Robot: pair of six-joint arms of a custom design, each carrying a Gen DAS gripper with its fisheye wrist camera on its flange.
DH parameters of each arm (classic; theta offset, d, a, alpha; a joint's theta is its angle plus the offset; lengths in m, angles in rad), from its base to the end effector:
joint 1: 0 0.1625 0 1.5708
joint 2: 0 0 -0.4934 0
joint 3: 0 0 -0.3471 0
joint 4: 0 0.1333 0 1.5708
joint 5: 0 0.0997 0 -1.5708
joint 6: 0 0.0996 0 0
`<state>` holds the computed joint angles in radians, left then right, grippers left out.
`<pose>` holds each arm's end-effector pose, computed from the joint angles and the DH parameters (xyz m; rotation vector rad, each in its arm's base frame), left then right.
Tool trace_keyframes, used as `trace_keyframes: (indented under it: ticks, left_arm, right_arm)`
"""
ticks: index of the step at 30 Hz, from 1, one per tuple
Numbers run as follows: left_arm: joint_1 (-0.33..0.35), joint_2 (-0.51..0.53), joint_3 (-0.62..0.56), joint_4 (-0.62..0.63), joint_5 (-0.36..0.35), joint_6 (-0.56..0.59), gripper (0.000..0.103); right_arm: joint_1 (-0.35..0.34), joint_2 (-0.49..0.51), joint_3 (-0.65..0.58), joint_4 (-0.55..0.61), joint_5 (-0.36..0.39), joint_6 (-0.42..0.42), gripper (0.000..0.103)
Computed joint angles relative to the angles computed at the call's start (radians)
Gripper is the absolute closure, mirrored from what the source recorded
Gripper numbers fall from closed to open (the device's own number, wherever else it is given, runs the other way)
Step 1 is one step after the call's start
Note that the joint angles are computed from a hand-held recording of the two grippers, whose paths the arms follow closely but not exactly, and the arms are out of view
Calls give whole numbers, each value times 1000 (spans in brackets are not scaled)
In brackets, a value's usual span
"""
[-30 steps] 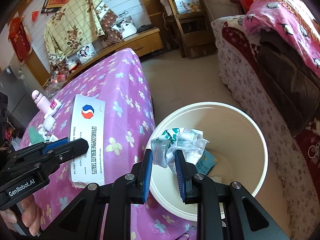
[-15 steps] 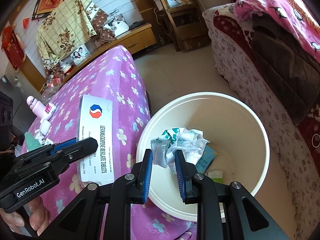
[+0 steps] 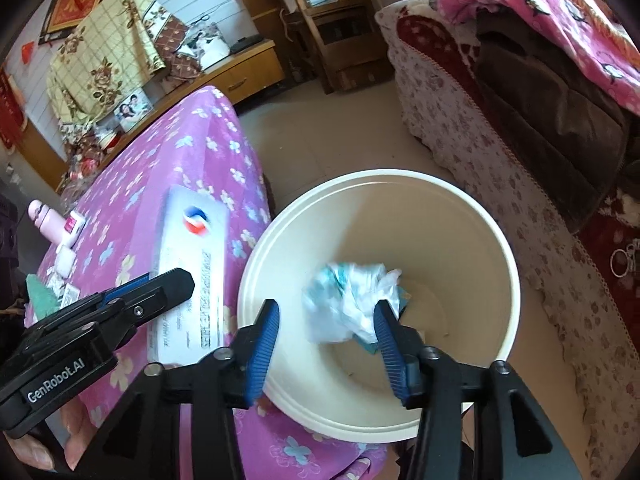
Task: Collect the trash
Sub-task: 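Carry both items to the white bucket and open both tools over it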
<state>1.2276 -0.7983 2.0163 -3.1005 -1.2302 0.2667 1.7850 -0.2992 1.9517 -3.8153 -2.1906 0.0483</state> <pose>-0.0410 -0.6097 0.1314 0.7628 2.6736 -0.4547 0.1951 -0.5420 -0.0497 -0.0358 -2.4881 0.8526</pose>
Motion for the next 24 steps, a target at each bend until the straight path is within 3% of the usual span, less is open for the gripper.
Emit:
trace_keyframes:
  ticks: [2, 21, 24]
  left_arm:
    - [0, 2, -1, 7, 9, -2, 73]
    - [10, -55, 60, -45, 88, -5, 72]
    - [11, -70, 75, -62, 104, 0, 64]
  right_arm:
    - [-1, -2, 4, -3, -3, 2, 56]
    - [20, 16, -14, 9, -10, 4, 55]
    - [28, 21, -21, 13, -15, 1, 55]
